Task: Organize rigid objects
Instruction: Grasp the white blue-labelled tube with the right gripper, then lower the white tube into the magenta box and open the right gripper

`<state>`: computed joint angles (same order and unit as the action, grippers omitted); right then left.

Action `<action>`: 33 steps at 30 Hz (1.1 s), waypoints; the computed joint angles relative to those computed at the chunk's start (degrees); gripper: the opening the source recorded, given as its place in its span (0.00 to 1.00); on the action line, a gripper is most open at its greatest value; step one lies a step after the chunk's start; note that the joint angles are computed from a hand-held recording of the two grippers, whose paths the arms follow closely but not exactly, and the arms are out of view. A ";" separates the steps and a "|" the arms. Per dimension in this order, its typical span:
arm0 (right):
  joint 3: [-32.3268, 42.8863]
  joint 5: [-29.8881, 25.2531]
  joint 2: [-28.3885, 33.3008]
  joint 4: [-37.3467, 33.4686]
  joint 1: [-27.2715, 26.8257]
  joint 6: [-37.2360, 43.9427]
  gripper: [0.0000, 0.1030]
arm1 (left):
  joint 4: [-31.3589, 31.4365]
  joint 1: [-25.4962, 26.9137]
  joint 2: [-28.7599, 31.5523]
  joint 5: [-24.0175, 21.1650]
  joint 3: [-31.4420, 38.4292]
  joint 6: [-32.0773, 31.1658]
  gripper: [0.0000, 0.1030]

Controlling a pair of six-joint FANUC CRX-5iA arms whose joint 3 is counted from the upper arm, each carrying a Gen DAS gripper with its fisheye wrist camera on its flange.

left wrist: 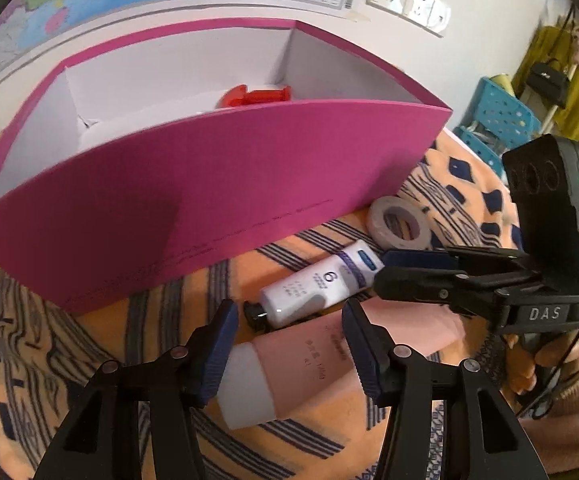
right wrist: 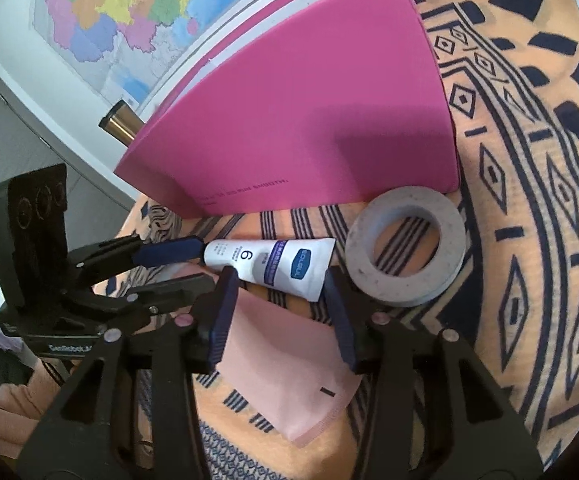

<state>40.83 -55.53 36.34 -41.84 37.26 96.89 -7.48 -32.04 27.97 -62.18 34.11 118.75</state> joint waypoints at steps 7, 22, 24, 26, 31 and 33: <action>0.49 -0.69 0.05 -1.82 -0.44 0.25 0.49 | -1.24 -0.51 0.45 -0.11 0.67 3.35 0.53; -3.61 3.68 -3.90 -2.90 -0.12 3.35 0.49 | -2.64 -0.91 -2.84 3.85 -2.15 8.70 0.52; -4.28 4.22 -4.69 -3.26 -0.32 4.00 0.49 | -3.84 -1.59 -3.00 3.94 -1.32 9.23 0.52; -4.99 4.82 -5.70 -3.69 -0.59 4.83 0.49 | -5.06 -2.23 -2.95 3.94 -0.10 9.75 0.52; -6.57 6.65 -8.16 -4.45 -1.20 6.98 0.49 | -7.16 -3.02 -3.09 4.59 2.37 9.84 0.52; -6.68 7.19 -8.91 -4.52 -1.43 7.87 0.49 | -8.00 -3.26 -2.99 4.74 3.54 9.62 0.52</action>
<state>34.15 -48.34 27.43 -46.36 35.83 104.77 -15.48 -35.30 24.98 -57.44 37.65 128.37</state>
